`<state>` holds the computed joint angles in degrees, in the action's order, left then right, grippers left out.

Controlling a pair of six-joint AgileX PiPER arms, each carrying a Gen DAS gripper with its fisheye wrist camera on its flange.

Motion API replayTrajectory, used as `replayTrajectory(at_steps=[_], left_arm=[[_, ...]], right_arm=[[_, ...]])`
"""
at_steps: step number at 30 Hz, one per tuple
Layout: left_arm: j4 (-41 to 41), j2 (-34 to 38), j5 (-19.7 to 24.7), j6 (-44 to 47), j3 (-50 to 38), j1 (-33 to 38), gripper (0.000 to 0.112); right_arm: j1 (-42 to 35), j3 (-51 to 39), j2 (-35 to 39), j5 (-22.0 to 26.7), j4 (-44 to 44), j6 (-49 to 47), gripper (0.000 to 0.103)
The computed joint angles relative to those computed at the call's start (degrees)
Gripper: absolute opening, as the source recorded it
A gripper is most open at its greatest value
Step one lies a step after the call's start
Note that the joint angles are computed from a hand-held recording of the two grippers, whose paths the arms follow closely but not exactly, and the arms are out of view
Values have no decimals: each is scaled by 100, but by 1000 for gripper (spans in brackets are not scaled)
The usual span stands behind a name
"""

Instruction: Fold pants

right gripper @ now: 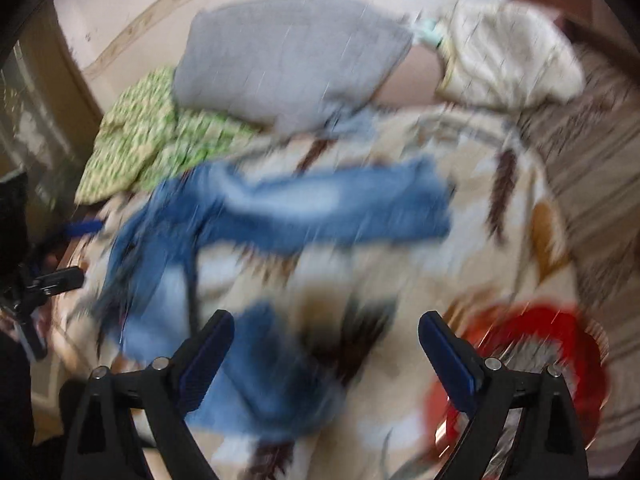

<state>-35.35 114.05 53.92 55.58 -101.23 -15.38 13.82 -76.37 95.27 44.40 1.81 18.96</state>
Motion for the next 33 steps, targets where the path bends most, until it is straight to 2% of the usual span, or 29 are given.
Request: replayTrajectory(at_steps=[4, 6, 7, 10, 13, 14, 15, 16, 17, 18, 21, 25, 27, 30, 33], left_arm=[[102, -646, -1151, 1298, 1617, -219, 101], [453, -718, -1944, 1345, 2091, -409, 101], [531, -651, -2133, 1313, 2133, -435, 101], [294, -365, -1989, 1393, 1879, -391, 101], [471, -304, -2328, 1378, 2007, -573, 97], [531, -397, -2445, 1363, 2177, -632, 91], [725, -403, -2524, 1270, 2240, -704, 66], [917, -416, -2505, 1144, 2266, -732, 27], [1250, -374, -2364, 825, 2188, -766, 10], [1441, -354, -2302, 632, 2168, -774, 9], [1256, -585, -2575, 928, 2503, -717, 8], [839, -893, -2631, 1194, 2623, -538, 8], [490, -1017, -2563, 1420, 2596, -424, 8], [444, -1047, -2529, 1479, 2580, -432, 8], [544, -933, -2571, 1510, 2672, -626, 8]], right_arm=[[56, 543, 231, -251, 457, 1, 95], [31, 755, 318, -427, 638, 81, 92], [4, 842, 326, -523, 718, 76, 91], [-48, 1114, 361, -894, 1084, -9, 83], [14, 1095, 592, -1013, 1202, -29, 66], [82, 1062, 641, -1003, 1034, 151, 50], [212, 1047, 663, -1020, 657, 478, 30], [292, 1116, 593, -1076, 434, 653, 29], [429, 1175, 511, -1140, 40, 998, 27], [553, 1195, 440, -1140, -308, 1265, 23], [843, 1121, 234, -950, -1202, 1943, 17], [1182, 825, -151, -530, -2277, 2554, 15], [1279, 558, -374, -182, -2936, 2863, 14], [1269, 170, -677, 410, -3791, 3189, 14], [1033, -91, -826, 830, -4001, 3114, 14]])
